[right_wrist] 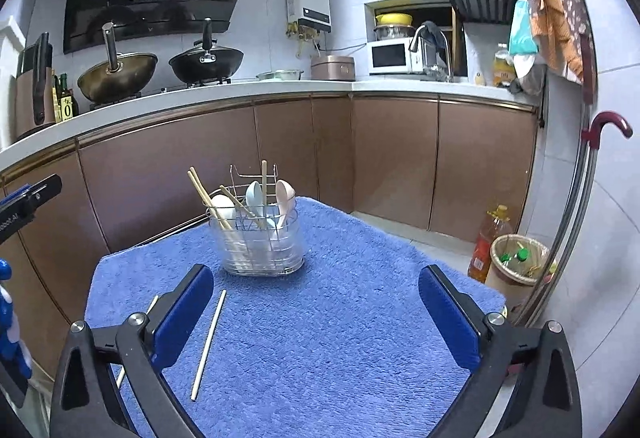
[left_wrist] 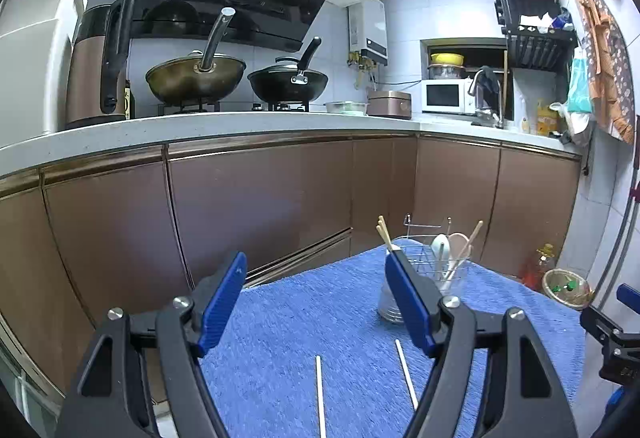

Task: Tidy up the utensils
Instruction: 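Move both open tools back toward the two chopsticks on the towel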

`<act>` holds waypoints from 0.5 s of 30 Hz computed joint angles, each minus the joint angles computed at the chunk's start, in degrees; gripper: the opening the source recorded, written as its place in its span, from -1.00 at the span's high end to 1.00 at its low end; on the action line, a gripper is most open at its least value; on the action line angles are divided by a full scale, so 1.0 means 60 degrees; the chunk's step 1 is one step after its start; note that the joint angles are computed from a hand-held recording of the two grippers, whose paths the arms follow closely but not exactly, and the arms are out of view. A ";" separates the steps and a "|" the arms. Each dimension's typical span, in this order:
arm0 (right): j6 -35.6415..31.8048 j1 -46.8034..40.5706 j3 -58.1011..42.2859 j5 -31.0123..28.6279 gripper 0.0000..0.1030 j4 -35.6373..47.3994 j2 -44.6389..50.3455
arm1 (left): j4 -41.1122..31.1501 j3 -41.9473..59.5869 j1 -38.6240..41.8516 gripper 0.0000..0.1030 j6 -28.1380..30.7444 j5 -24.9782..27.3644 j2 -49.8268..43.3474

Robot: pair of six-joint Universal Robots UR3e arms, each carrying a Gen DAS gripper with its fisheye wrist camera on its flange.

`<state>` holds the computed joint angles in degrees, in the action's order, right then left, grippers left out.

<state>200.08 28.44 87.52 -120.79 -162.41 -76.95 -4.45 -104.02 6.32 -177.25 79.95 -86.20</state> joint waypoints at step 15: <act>0.0044 0.0380 0.0309 0.0254 -1.00 -0.0216 -0.0428 | -0.1931 -0.0678 0.0462 -0.37 0.0888 -0.0754 0.1682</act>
<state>200.34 30.71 89.37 -119.26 -163.71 -79.52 -16.04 -108.08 9.09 -171.92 75.43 -76.11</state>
